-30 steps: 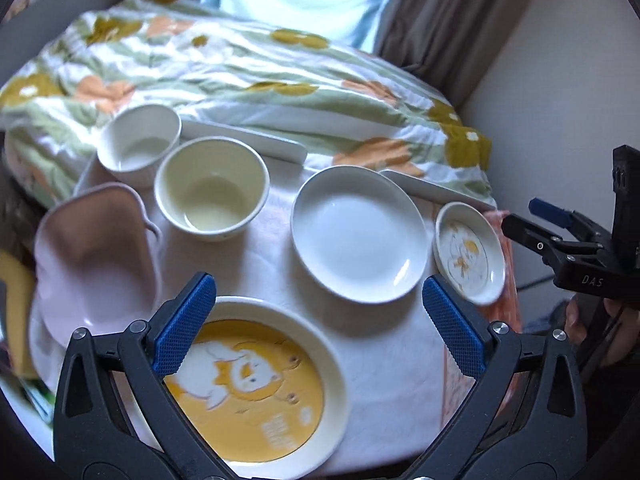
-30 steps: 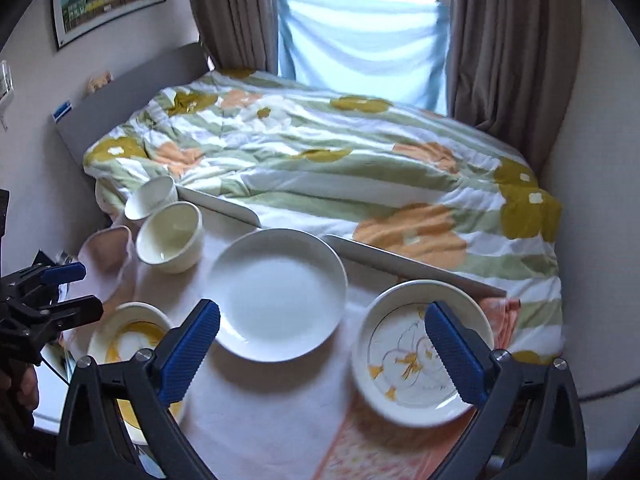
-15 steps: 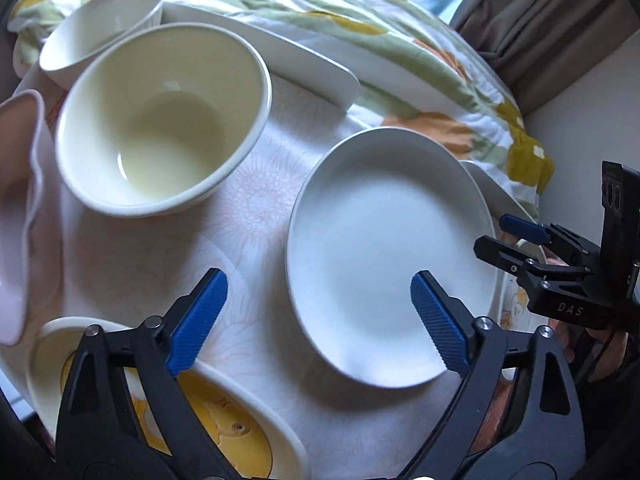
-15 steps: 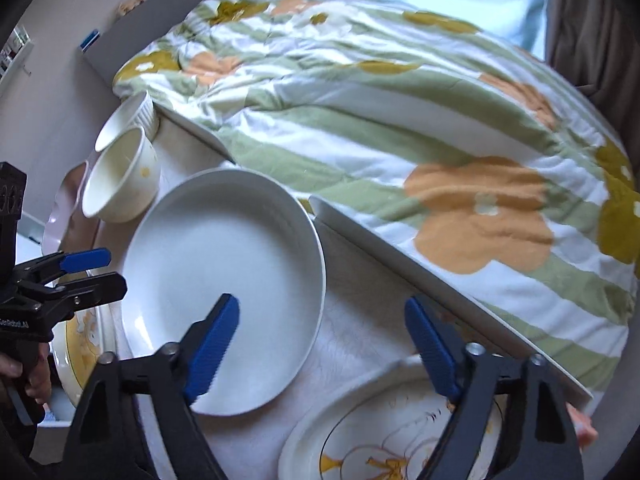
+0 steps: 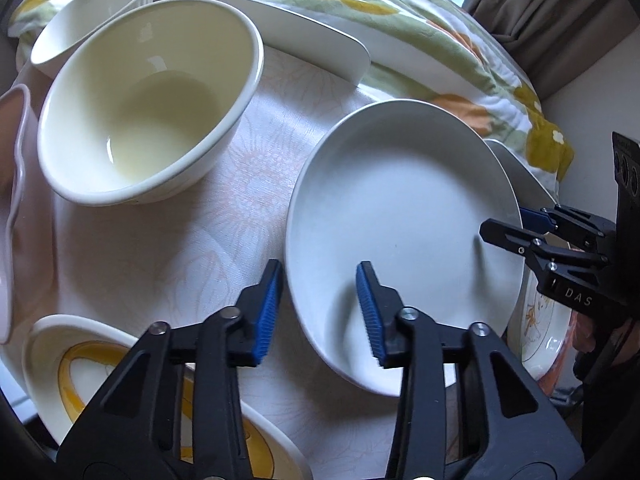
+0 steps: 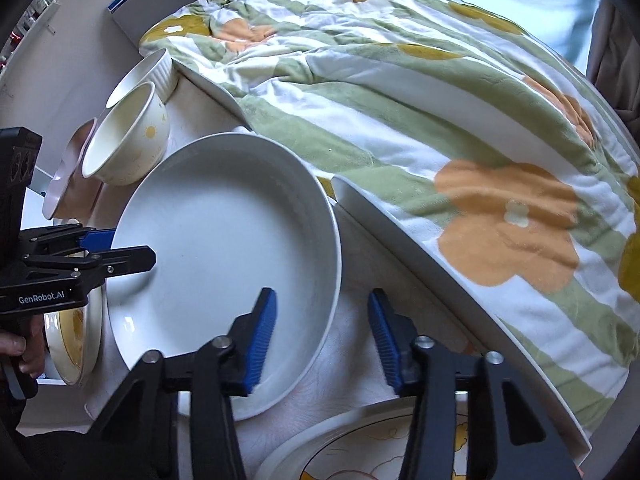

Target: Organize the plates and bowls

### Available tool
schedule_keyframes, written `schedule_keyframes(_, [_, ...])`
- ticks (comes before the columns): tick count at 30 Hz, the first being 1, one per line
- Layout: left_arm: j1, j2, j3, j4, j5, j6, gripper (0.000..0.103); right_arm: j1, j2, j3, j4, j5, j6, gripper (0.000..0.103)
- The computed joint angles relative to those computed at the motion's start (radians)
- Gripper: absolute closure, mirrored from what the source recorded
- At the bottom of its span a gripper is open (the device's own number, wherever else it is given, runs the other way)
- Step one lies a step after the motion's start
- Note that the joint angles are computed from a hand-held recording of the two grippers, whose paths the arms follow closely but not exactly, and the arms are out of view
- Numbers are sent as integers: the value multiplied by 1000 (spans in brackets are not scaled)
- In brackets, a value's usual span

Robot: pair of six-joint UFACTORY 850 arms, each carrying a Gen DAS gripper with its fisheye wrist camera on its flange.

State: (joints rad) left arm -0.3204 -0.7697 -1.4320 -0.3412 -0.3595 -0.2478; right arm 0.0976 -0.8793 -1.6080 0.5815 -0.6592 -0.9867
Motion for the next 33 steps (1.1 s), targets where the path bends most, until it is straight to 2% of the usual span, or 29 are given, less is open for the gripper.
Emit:
schedule_keyframes(2, [-3,-2,-5,20,-5,-11,78,0,-4,-3,2,-8,-3,72])
schedule_keyframes(5, [-6,1,0,63,0,-42,80,-2,-10,-11,13,-33,-16,82])
schedule_keyframes(9, [-13,-6,-10,99,3,-78,82,-4,-7,-5,33,-27,-20,84])
schedule_keyframes(16, [-22,5,-4,169,0,-139,82,-4,14,23,59,-5,-34,84])
schedule_keyframes(25, [-19,36,11,158,2,-113,82,-1,45,47,51,14,3,84])
schedule_keyframes(33, [-10,123,86,170,40,-99,82,15,116,109,58,43,30,84])
